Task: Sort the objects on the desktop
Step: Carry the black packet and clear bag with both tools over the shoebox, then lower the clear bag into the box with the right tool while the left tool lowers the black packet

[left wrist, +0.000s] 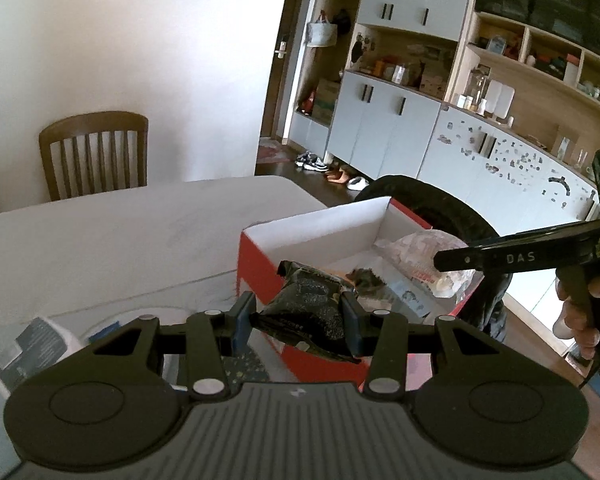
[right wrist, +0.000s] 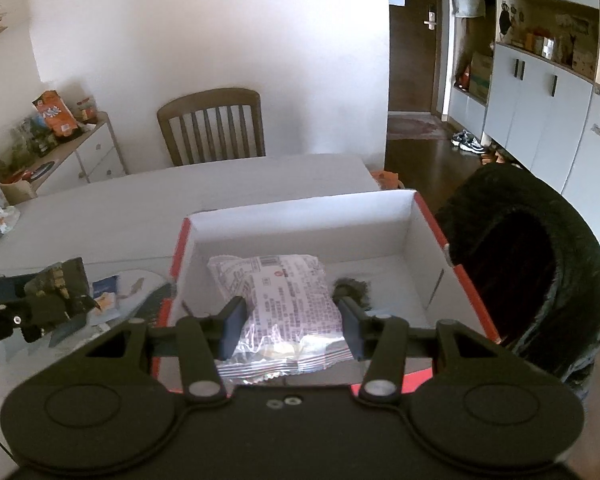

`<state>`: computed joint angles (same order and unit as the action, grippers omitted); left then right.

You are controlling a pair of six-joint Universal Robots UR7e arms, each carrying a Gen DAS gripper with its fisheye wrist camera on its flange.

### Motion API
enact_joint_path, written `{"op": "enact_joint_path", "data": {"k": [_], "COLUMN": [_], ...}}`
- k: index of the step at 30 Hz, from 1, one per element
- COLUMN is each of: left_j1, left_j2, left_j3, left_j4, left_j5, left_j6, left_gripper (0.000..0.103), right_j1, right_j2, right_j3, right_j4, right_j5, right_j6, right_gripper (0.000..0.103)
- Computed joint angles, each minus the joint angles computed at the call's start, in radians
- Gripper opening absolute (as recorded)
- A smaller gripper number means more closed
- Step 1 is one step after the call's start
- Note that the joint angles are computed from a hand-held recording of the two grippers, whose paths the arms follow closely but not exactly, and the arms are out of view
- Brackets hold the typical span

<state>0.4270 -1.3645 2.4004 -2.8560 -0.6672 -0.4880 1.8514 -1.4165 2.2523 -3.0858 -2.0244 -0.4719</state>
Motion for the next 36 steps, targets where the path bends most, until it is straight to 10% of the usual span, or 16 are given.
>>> {"op": "enact_joint_path", "data": {"k": [17, 36], "left_j1": [0.095, 0.198], "left_j2": [0.258, 0.395], "left_j3": [-0.176, -0.358], "left_j4": [-0.101, 0.091], "left_j5": [-0.124, -0.221], "left_j6": [0.227, 0.268], "left_gripper": [0.044, 0.044], "right_j1": [-0.088, -0.149], "right_j2": [0.069, 0.192], "right_j3": [-0.077, -0.156], "right_j4": [-0.005, -0.022], "right_j5": [-0.023, -0.045], "right_j6": [-0.09, -0.132], "right_gripper": [0.05, 0.05]}}
